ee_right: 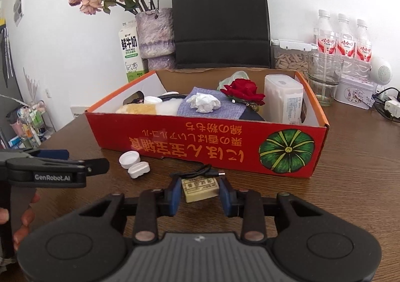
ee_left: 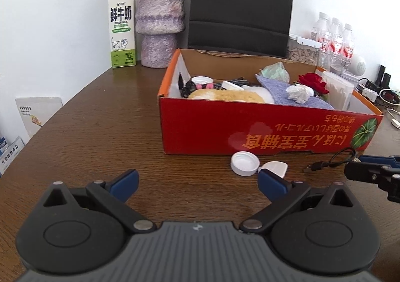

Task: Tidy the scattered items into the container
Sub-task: 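Grasp the beige block with the right gripper while the left grasps a white cap, then carry the block and cap into the box and release both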

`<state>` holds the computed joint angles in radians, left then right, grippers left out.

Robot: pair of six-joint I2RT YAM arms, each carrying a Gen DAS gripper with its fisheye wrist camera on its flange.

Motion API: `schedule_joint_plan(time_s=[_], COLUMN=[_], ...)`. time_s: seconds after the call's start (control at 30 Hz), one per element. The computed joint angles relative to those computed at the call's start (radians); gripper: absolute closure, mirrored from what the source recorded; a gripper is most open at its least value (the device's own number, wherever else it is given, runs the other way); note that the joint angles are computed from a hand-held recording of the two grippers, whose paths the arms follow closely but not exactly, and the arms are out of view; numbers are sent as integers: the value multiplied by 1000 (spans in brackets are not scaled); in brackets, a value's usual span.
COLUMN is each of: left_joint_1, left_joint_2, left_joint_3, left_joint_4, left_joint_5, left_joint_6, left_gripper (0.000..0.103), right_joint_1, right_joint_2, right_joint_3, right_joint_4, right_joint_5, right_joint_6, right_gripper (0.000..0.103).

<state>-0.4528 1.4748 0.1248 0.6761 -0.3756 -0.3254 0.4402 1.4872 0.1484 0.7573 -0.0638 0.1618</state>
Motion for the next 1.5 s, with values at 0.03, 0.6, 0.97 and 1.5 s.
schedule_joint_plan(time_s=[0.03,0.6,0.97,1.5], left_joint_1=[-21,-144,-179,-212], left_joint_2=[7,132,164,-21], left_joint_3=[4,182,261,149], left_joint_4=[3,-127,-230,-252], left_joint_5=[-9,-55,-98,-126], left_joint_6=[1,-176,-231,-253], left_gripper=[0,11,64,79], right_joint_1=[-11,-175,-214,-168], right_joint_2=[-17,-135,-90,-143], right_joint_3=[-7,1,1,-44], right_joint_4=[-1,-110,-82,-70], right_joint_5=[-12,-164,-183,-122], right_joint_6=[-2,-96,-118,-109], right_gripper=[72,72,72,72])
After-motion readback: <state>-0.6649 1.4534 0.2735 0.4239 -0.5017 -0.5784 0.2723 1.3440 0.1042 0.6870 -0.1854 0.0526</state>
